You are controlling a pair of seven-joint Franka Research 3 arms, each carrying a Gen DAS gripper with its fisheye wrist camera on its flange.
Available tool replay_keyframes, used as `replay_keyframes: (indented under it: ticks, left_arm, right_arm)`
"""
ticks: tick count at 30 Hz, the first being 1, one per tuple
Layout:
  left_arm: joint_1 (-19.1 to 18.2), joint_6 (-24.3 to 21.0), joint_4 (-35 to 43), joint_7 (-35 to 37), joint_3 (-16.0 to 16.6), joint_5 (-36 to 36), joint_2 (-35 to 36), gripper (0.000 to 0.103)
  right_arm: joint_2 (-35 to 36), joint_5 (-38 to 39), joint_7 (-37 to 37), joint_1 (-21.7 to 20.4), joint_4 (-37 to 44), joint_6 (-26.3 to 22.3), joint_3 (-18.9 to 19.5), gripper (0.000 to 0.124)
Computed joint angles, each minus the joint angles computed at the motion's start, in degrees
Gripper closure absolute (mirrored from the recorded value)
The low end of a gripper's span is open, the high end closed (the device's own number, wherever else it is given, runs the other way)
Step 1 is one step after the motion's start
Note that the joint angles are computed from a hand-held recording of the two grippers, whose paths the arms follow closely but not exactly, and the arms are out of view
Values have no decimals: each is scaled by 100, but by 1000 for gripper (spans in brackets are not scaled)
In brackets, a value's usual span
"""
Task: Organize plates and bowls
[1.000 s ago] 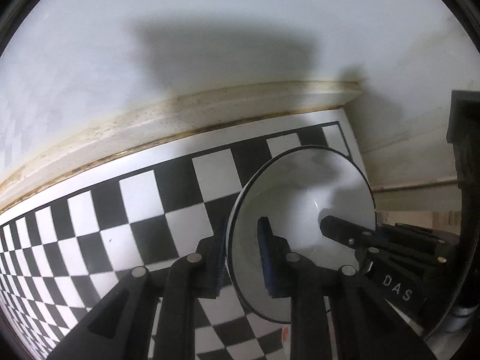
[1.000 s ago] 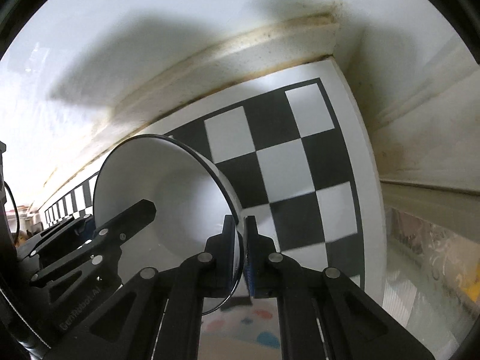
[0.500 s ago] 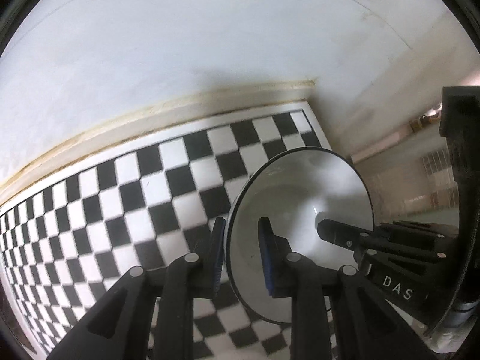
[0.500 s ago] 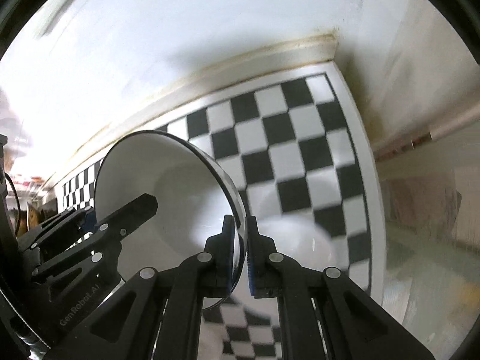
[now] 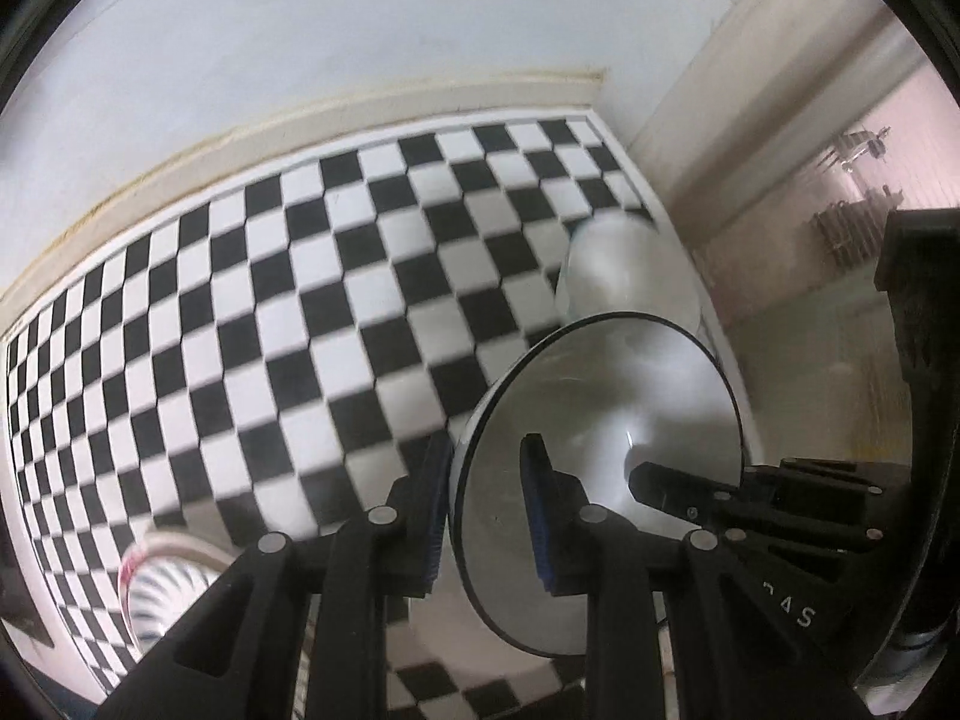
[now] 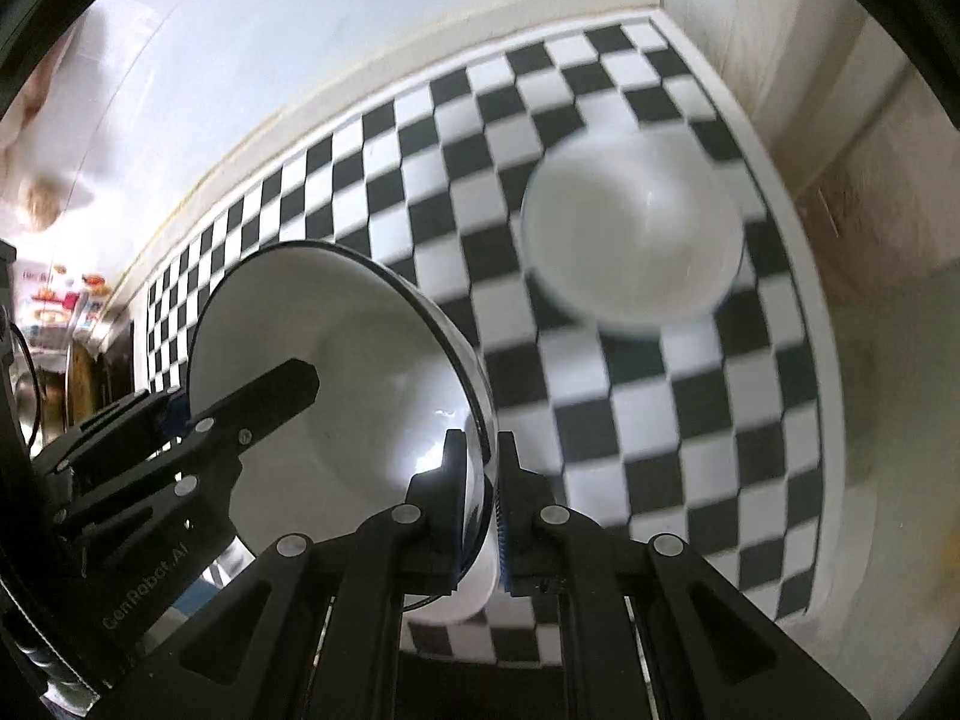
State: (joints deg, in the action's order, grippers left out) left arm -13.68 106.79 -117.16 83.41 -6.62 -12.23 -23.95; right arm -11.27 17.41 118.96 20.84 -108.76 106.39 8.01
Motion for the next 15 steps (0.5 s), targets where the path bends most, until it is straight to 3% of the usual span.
replay_keyframes:
  ticks: [9,15]
  left_arm:
    - [-105,-190,-932,-77,36,40,-716,82]
    - [-128,-195,-1153,-178,56,38,-748,82]
  right_arm:
    - [-615,327,285,332,-895,-8,267,114]
    - [-649,331,377,476,-1092,-22,363,114]
